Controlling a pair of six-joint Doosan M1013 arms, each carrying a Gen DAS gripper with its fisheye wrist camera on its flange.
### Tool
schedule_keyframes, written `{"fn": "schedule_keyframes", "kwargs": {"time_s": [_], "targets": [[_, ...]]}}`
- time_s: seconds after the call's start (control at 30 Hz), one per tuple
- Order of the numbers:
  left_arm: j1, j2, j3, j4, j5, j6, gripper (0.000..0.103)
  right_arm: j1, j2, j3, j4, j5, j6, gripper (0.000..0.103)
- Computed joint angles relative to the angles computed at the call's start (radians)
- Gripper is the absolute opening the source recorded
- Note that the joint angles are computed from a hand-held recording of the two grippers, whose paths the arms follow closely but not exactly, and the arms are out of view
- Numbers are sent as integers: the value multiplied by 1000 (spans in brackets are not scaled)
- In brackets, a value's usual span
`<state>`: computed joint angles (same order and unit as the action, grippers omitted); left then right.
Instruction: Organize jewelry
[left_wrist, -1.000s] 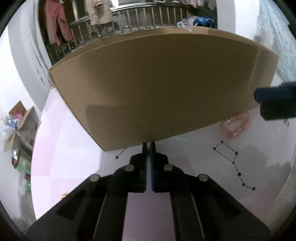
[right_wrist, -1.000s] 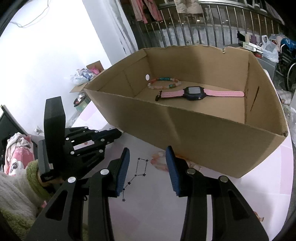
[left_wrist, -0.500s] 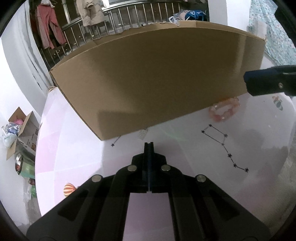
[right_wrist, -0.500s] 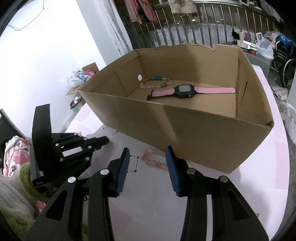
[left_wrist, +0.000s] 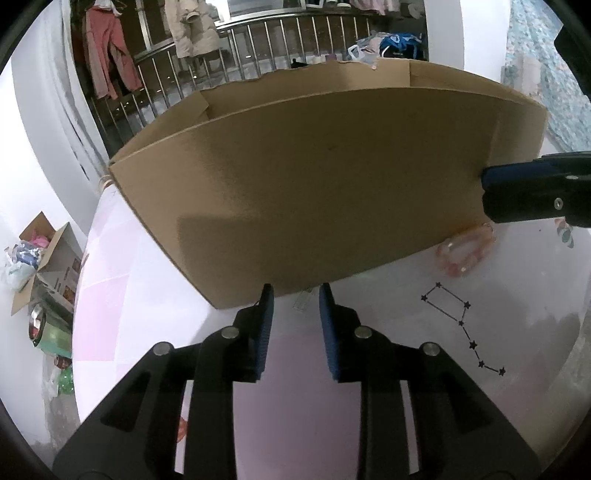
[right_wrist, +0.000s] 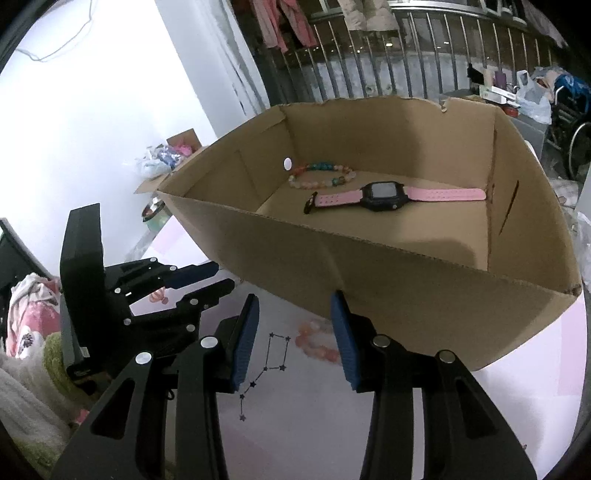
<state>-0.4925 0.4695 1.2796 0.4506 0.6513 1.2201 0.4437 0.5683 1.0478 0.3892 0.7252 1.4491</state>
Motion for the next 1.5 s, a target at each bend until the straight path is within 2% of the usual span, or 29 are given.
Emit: {"fn": "schedule_keyframes", "kwargs": {"time_s": [0.13, 0.23, 0.37, 0.5, 0.6, 0.83, 1.03, 1.27, 1.4, 1.5], "targets": [[3, 17, -26, -38, 30, 34, 24, 0, -1, 0, 0, -6, 27, 38], [6, 20, -34, -51, 33, 47, 24, 8, -1, -2, -53, -14, 64, 33], [17, 24, -45, -111, 37, 76, 23, 14, 3, -9, -78, -13, 79, 33], [26, 22, -43, -181, 26, 121, 12, 14, 3, -9, -78, -9, 84, 33], [19, 22, -40, -169, 22, 145, 4, 13, 0, -7, -74, -4, 85, 33], [22, 15, -29, -185, 15, 156, 4, 15, -16, 15, -100, -24, 86, 35], [14, -6, 4, -173, 7, 128, 4, 6, -35, 45, -120, -3, 99, 35], [1, -24, 38, -145, -7, 93, 4, -1, -48, 83, -194, 61, 166, 35], [0, -24, 39, -148, -7, 94, 4, -4, -45, 86, -221, 51, 190, 35], [0, -26, 40, -145, -6, 94, 4, -3, -38, 77, -198, 42, 150, 35]]}}
